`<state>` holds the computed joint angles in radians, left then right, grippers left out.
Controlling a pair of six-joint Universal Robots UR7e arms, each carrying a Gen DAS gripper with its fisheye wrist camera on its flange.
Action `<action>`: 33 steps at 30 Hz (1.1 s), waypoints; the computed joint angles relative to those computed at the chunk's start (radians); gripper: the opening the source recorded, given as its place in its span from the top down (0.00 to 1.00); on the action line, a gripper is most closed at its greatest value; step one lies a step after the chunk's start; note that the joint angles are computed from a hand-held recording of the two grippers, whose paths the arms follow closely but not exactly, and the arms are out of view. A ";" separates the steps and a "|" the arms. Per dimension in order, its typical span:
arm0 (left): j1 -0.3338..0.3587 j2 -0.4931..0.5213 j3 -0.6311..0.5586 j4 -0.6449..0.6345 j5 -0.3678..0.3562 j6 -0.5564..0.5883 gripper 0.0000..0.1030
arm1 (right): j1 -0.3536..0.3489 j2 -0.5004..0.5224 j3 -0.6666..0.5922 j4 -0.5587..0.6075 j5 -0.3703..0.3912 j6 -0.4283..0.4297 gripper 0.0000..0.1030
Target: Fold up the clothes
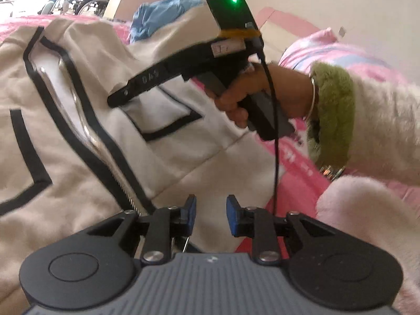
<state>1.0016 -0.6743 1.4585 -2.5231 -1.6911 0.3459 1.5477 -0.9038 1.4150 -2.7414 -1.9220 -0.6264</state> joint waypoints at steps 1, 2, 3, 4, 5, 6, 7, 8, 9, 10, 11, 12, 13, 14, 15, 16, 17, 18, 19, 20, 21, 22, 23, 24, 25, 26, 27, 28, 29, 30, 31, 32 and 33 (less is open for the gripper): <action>0.002 -0.001 -0.005 -0.009 -0.011 0.000 0.76 | 0.012 0.003 -0.006 0.000 -0.020 -0.004 0.93; 0.003 -0.001 -0.010 -0.019 -0.021 0.000 0.75 | 0.026 0.009 -0.009 -0.017 -0.043 -0.036 0.93; 0.005 -0.002 -0.015 -0.029 -0.031 0.000 0.75 | 0.035 0.014 -0.012 -0.039 -0.039 -0.061 0.93; 0.004 0.006 -0.022 -0.045 -0.030 -0.005 0.74 | 0.044 0.018 -0.016 -0.059 -0.034 -0.086 0.93; 0.003 0.014 -0.028 -0.061 -0.027 -0.011 0.74 | 0.052 0.023 -0.021 -0.080 -0.028 -0.110 0.93; 0.000 0.028 -0.039 -0.070 -0.013 -0.023 0.74 | 0.055 0.035 -0.036 -0.095 -0.021 -0.120 0.93; -0.003 0.042 -0.046 -0.080 0.020 -0.039 0.74 | 0.058 0.049 -0.051 -0.109 -0.014 -0.130 0.93; -0.007 0.057 -0.053 -0.091 0.054 -0.054 0.74 | 0.053 0.069 -0.071 -0.108 -0.023 -0.129 0.93; -0.008 0.071 -0.058 -0.096 0.081 -0.071 0.74 | 0.047 0.091 -0.092 -0.106 -0.032 -0.128 0.93; -0.006 0.078 -0.051 -0.116 0.088 -0.083 0.74 | 0.041 0.113 -0.113 -0.102 -0.042 -0.127 0.93; -0.004 0.084 -0.044 -0.137 0.094 -0.095 0.74 | 0.033 0.122 -0.121 -0.098 -0.042 -0.120 0.93; -0.002 0.091 -0.037 -0.158 0.100 -0.106 0.73 | 0.026 0.129 -0.127 -0.094 -0.042 -0.113 0.93; -0.003 0.091 -0.029 -0.174 0.098 -0.114 0.73 | 0.018 0.137 -0.134 -0.090 -0.042 -0.106 0.93; -0.003 0.090 -0.021 -0.189 0.096 -0.122 0.72 | 0.011 0.145 -0.143 -0.081 -0.042 -0.098 0.93; -0.004 0.090 -0.013 -0.204 0.097 -0.123 0.72 | 0.024 0.147 -0.174 -0.030 -0.067 -0.048 0.93; -0.004 0.089 -0.006 -0.218 0.097 -0.124 0.72 | 0.035 0.151 -0.197 -0.001 -0.085 -0.027 0.93; -0.005 0.089 -0.001 -0.227 0.099 -0.122 0.72 | 0.044 0.154 -0.210 -0.014 -0.085 -0.045 0.93; -0.006 0.090 0.001 -0.231 0.099 -0.122 0.72 | 0.052 0.157 -0.220 -0.036 -0.082 -0.067 0.93; -0.006 0.090 0.003 -0.235 0.098 -0.123 0.72 | 0.060 0.160 -0.230 -0.058 -0.079 -0.089 0.93; -0.007 0.090 0.005 -0.239 0.098 -0.124 0.72 | 0.065 0.178 -0.261 -0.080 -0.075 -0.109 0.93; -0.006 0.089 0.008 -0.245 0.097 -0.123 0.72 | 0.069 0.202 -0.299 -0.111 -0.067 -0.127 0.93; -0.005 0.088 0.012 -0.251 0.095 -0.123 0.72 | 0.068 0.230 -0.341 -0.127 -0.065 -0.131 0.93; -0.004 0.087 0.016 -0.257 0.094 -0.123 0.71 | 0.067 0.259 -0.386 -0.142 -0.063 -0.135 0.93; -0.006 0.087 0.024 -0.269 0.095 -0.120 0.71 | 0.060 0.298 -0.443 -0.143 -0.063 -0.129 0.93; -0.008 0.086 0.031 -0.281 0.097 -0.117 0.71 | 0.051 0.341 -0.509 -0.102 -0.093 -0.124 0.92; -0.010 0.086 0.038 -0.293 0.099 -0.114 0.71 | 0.043 0.387 -0.583 -0.055 -0.125 -0.119 0.92; -0.011 0.087 0.042 -0.301 0.098 -0.114 0.71 | 0.017 0.421 -0.618 -0.020 -0.135 -0.088 0.92; -0.011 0.088 0.045 -0.310 0.097 -0.113 0.71 | 0.003 0.422 -0.615 -0.027 -0.103 -0.061 0.92; -0.011 0.089 0.049 -0.318 0.096 -0.113 0.70 | 0.000 0.416 -0.612 -0.029 -0.089 -0.046 0.92; -0.010 0.088 0.054 -0.326 0.091 -0.113 0.70 | -0.001 0.411 -0.613 -0.022 -0.079 -0.030 0.92; -0.008 0.087 0.058 -0.333 0.086 -0.113 0.70 | 0.006 0.411 -0.639 0.027 -0.091 -0.005 0.91; -0.005 0.086 0.063 -0.340 0.081 -0.114 0.70 | 0.013 0.412 -0.671 0.083 -0.104 0.021 0.90; -0.003 0.086 0.067 -0.347 0.076 -0.115 0.69 | 0.019 0.413 -0.702 0.131 -0.099 0.038 0.90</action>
<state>0.9982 -0.5887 1.5256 -2.8703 -1.6155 0.2314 1.5665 -0.4905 0.7135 -2.6106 -2.0215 -0.5879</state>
